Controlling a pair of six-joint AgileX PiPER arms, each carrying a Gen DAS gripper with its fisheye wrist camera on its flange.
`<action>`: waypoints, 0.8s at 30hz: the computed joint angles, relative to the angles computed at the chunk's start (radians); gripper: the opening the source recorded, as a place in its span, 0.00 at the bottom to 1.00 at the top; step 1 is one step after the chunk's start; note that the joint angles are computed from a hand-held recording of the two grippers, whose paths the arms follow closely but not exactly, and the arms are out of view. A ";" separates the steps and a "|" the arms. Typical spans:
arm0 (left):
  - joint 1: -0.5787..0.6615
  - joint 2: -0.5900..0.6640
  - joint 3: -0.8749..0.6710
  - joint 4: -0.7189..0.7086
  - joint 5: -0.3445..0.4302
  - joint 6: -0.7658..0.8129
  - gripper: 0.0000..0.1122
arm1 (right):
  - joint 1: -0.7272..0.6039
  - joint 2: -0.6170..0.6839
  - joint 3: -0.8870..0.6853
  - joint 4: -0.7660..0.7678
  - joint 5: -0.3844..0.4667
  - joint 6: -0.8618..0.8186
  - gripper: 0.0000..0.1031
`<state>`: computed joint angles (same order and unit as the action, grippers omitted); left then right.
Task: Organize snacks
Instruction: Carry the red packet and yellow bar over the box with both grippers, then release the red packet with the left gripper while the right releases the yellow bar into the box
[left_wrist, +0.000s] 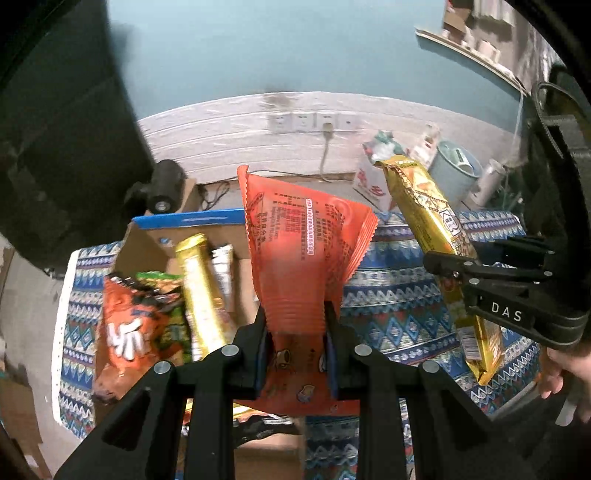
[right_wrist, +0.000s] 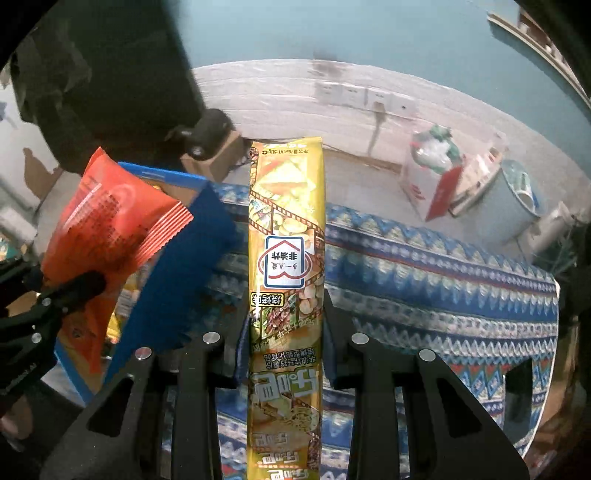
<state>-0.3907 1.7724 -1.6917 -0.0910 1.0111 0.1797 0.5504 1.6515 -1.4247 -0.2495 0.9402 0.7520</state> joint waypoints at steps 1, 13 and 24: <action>0.020 -0.007 0.008 -0.008 -0.003 0.008 0.22 | 0.009 0.017 -0.024 0.000 0.007 -0.001 0.28; 0.182 -0.024 0.049 -0.051 -0.012 0.058 0.22 | 0.079 0.251 -0.381 0.047 0.108 -0.056 0.28; 0.286 -0.003 0.075 -0.085 -0.017 0.089 0.23 | 0.106 0.507 -0.773 0.117 0.239 -0.107 0.28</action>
